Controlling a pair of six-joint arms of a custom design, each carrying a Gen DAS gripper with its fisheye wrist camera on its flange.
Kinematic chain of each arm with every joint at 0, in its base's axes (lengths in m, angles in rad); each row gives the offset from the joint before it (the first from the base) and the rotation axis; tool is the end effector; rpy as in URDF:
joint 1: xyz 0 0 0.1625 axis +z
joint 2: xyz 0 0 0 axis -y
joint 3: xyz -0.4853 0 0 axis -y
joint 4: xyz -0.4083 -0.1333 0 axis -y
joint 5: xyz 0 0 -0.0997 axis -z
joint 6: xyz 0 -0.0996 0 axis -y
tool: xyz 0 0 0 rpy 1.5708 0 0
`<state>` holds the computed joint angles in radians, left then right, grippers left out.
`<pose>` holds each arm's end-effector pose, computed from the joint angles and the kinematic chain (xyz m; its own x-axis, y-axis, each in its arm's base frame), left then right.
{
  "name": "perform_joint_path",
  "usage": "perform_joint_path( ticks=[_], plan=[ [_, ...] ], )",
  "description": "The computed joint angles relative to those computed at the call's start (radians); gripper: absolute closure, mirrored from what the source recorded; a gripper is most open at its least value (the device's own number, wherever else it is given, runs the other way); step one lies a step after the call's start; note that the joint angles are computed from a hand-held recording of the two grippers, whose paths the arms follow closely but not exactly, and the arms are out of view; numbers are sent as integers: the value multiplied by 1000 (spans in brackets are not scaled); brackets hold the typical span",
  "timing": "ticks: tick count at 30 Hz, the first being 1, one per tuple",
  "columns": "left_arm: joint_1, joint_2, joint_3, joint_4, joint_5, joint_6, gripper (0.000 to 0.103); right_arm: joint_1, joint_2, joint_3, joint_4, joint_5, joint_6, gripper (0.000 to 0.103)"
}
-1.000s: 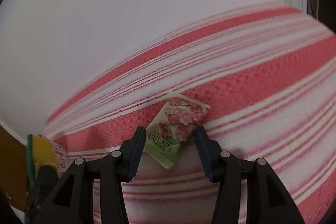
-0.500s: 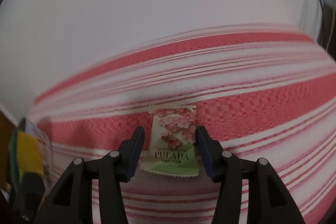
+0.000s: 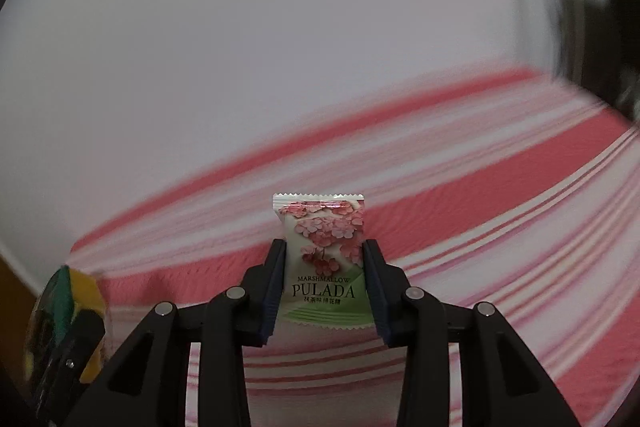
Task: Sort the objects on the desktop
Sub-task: 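Carry the sponge and PULADA packet with both tools over the tin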
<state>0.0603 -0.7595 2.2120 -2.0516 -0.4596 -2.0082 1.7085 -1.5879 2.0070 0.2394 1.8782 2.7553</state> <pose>-0.4057 -0.2475 -0.0160 -0.8115 -0.2372 -0.5340 0.4066 0.4271 -0.8076 0.1542 -0.3610 0.3446 -0.8733 -0.1300 0.4695 -0.4459 0.6015 -0.6629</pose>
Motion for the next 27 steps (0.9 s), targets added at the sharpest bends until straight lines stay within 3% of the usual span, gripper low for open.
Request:
perform_joint_path(
  ticks=[4, 8, 11, 16, 18, 20, 27],
  plan=[
    [-1, 3, -12, 38, 14, -7, 38, 68, -168, 141, -286, 92, -194, 62],
    [-7, -1, -7, 30, 26, 18, 38, 99, -251, 216, -405, 101, -304, 62],
    [-11, -1, -4, 19, 40, 35, 38, 147, -246, 227, -434, 141, -294, 62],
    [-17, -2, -7, 28, 53, 53, 38, 142, -295, 227, -366, 134, -260, 62],
    [-23, -3, -6, 47, 50, 40, 38, 181, -276, 239, -394, 174, -248, 62],
    [-28, -6, -8, 75, 47, 24, 38, 157, -250, 237, -421, 150, -250, 62],
    [-41, -14, -8, 126, 33, -9, 38, 65, -299, 253, -383, 49, -202, 62]
  ],
)
